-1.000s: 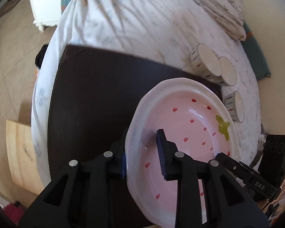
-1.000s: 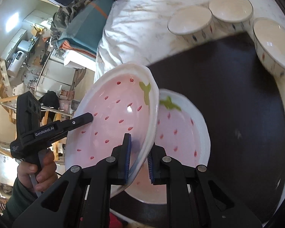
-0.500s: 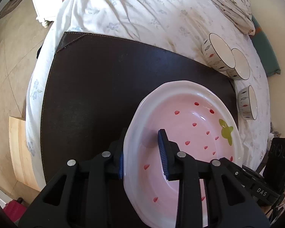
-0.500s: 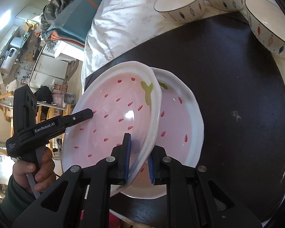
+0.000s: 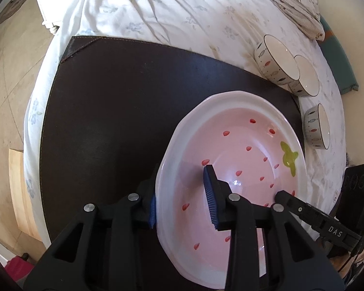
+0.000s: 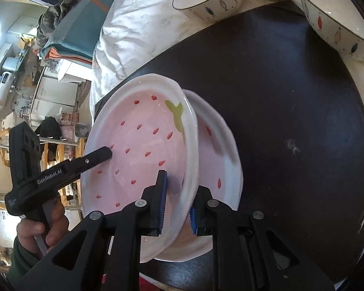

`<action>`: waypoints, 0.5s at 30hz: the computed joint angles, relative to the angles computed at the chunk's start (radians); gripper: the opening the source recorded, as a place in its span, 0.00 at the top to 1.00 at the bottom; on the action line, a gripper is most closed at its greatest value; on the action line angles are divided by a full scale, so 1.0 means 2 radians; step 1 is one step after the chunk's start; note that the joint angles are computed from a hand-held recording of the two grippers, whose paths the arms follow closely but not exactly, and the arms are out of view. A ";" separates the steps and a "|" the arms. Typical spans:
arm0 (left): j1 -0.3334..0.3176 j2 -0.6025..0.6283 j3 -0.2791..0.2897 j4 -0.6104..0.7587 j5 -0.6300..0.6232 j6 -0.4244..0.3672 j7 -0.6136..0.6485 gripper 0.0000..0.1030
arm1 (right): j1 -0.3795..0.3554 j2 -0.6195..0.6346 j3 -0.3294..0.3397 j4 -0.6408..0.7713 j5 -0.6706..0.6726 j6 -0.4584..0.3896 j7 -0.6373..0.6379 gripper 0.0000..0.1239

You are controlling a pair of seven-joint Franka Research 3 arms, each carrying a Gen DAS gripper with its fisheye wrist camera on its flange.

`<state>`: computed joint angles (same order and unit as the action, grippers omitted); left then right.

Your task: Organize plates and bowls

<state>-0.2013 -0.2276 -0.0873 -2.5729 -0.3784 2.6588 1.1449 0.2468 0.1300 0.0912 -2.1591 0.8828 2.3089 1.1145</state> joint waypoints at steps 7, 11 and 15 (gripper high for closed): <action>0.004 0.014 -0.011 0.012 0.029 -0.026 0.000 0.72 | 0.005 -0.001 -0.002 -0.003 -0.039 0.007 0.029 0.84; 0.005 0.015 -0.014 0.015 0.045 -0.031 -0.009 0.72 | 0.002 0.001 -0.003 -0.004 -0.046 0.005 0.037 0.83; 0.007 0.015 -0.016 0.018 0.049 -0.037 -0.011 0.72 | 0.002 0.000 -0.003 -0.004 -0.053 -0.001 0.036 0.82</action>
